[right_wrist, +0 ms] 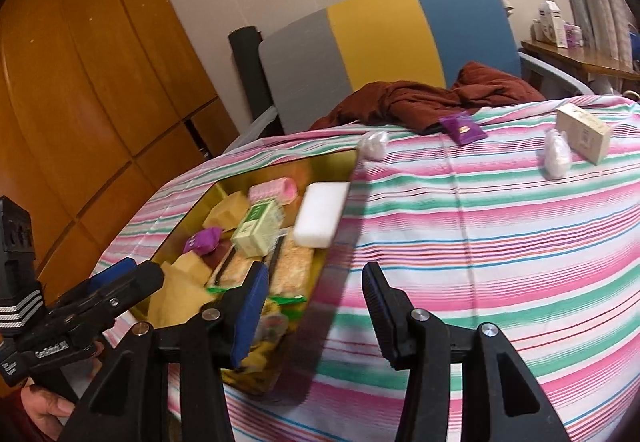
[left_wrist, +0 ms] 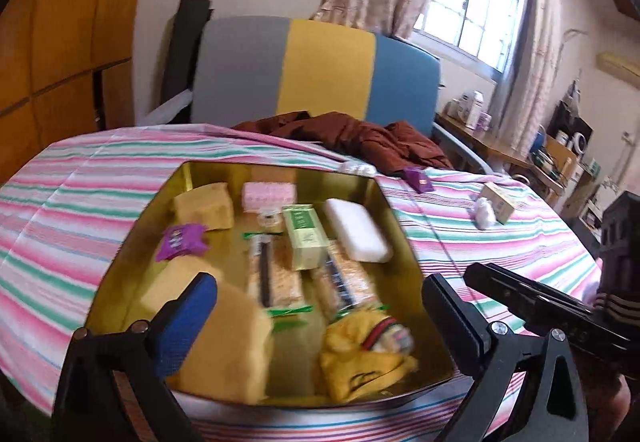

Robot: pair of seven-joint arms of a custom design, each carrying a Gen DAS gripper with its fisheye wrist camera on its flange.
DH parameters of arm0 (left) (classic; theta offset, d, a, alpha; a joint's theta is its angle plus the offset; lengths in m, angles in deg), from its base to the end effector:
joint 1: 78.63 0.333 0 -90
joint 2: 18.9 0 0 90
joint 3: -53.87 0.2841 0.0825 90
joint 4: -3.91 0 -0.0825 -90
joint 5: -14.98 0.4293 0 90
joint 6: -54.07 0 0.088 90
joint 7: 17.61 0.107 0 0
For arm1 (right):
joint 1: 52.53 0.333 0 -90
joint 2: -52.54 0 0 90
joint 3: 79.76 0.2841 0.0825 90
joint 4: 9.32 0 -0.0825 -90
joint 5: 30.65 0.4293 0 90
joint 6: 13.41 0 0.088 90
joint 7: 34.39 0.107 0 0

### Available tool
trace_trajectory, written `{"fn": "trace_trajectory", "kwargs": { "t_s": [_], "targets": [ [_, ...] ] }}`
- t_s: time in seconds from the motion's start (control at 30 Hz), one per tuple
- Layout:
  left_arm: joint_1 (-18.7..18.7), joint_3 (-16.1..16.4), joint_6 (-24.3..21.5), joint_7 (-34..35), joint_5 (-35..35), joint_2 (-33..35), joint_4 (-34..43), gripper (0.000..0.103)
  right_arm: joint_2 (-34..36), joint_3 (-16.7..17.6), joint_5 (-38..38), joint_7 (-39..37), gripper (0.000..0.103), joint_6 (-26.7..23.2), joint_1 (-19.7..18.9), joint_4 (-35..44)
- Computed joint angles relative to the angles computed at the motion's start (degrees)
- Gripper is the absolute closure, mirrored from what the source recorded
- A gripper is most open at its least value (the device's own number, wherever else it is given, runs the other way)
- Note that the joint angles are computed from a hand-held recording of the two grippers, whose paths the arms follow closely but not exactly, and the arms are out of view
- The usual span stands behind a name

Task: Organize objects
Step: 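Move both open tools from the tray back toward the remaining items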

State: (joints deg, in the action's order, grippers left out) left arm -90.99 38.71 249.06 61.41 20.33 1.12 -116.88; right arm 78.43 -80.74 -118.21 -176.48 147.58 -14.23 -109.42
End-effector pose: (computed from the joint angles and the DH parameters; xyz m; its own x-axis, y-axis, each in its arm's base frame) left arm 0.5736 -0.3021 0.3078 -0.4056 -0.8951 0.1852 -0.5926 0.1033 -0.7988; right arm 0.5271 0.4637 0.2921 -0.0278 -0.9302 -0.3660 -0.5974 0.3090 -0.7400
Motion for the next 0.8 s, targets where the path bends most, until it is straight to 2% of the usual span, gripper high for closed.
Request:
{"fn": "trace_trajectory", "kwargs": {
  "t_s": [0.17,0.23,0.37,0.5,0.57,0.8],
  "targets": [
    [1.4,-3.3,-3.1,0.6,2.6,2.2,4.0,0.0,-3.2,-0.3,-1.1,3.8,0.054,-1.6,-1.3,-4.5],
    [4.2,-6.9,-5.2,0.9,3.8,3.7,5.9,0.0,-4.5,0.0,-1.2,4.8,0.054,-2.5,-2.3,-6.6],
    [6.5,-11.3,-8.9,2.8,3.3,6.4,9.6,0.0,-6.7,1.0,2.0,2.3,0.054,-5.0,-4.5,-10.0],
    [4.9,-11.9,-11.5,5.6,1.1,8.3,12.9,0.0,-9.1,1.4,6.8,-2.6,0.054,-8.6,-6.2,-13.6],
    [3.2,-11.2,-12.7,6.8,0.1,9.1,14.7,0.0,-10.0,1.5,8.3,-4.1,0.053,-10.0,-7.0,-14.9],
    [-2.2,-9.5,-18.5,11.7,-3.1,14.0,23.6,0.0,-12.7,1.2,11.6,-8.6,0.05,-11.7,-10.7,-19.2]
  ]
}}
